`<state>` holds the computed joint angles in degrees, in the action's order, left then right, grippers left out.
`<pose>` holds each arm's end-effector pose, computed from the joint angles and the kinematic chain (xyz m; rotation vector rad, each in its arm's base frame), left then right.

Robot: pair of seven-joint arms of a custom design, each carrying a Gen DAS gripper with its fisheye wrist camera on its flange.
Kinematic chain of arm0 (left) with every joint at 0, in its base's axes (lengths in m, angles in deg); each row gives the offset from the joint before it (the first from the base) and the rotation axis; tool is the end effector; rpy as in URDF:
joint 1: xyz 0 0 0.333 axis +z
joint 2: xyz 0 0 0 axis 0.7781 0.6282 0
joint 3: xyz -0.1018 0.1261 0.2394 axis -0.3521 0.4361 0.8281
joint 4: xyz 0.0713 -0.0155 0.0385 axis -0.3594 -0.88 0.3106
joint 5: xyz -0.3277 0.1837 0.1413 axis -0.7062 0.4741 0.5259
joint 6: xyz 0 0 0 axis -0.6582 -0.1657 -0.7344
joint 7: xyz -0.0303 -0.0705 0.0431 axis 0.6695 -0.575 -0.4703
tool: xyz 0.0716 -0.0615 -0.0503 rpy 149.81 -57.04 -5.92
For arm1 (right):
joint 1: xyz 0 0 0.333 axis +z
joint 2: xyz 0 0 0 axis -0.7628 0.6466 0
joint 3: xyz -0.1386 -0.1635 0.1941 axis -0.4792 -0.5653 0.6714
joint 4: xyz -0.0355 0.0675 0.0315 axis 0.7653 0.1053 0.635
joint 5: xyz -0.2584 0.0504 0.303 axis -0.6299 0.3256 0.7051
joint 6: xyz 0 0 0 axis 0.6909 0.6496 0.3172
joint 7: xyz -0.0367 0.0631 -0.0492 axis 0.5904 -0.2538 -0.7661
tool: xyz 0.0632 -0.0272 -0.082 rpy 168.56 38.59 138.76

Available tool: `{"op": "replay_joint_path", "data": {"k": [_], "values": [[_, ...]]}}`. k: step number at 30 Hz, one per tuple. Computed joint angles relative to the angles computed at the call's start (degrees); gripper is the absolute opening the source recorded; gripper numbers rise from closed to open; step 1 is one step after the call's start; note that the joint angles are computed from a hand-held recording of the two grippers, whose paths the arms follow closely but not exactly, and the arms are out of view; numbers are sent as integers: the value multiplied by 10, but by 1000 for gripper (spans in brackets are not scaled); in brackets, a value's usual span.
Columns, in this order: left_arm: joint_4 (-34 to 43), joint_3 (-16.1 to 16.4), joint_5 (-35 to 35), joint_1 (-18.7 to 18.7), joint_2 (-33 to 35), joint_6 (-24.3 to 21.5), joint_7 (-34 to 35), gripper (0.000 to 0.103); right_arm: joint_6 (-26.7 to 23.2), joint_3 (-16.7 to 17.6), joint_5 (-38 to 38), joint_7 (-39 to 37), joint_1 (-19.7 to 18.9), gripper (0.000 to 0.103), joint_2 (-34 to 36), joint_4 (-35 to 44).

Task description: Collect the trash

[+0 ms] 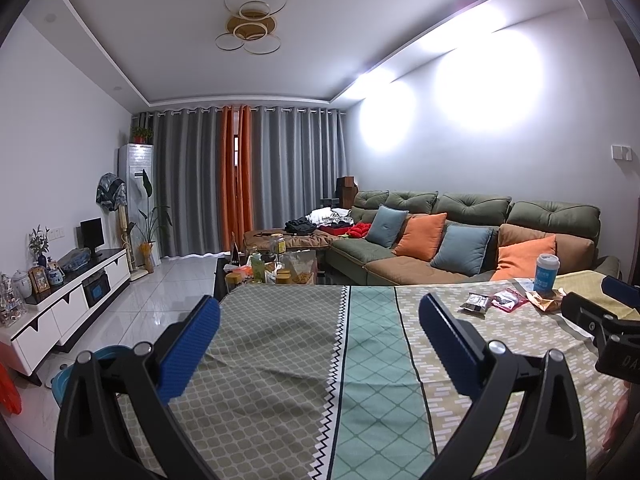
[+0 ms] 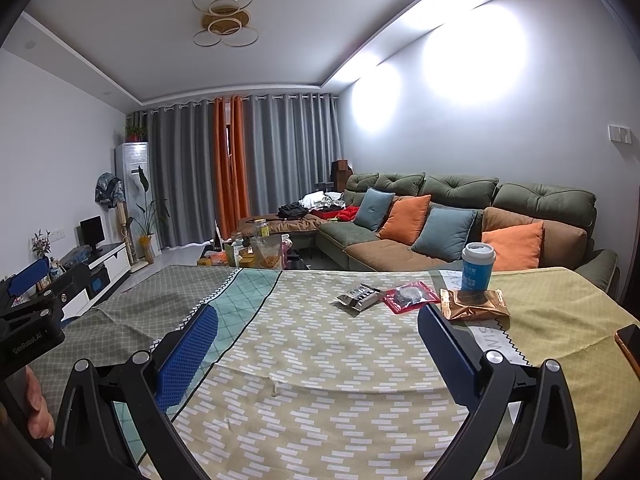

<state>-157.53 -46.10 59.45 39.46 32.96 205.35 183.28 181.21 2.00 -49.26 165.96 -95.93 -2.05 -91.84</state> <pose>0.5161 -0.1781 0.5050 -1.1611 1.5098 -1.2526 0.4354 0.2019 0.4996 -1.2305 1.5629 -1.1164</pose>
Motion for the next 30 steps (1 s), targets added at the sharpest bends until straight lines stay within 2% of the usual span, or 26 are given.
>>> {"op": "replay_joint_path", "data": {"k": [30], "values": [[2, 0, -5, -2, 2, 1, 3, 100, 0, 0, 1, -1, 0, 100, 1, 1]]}}
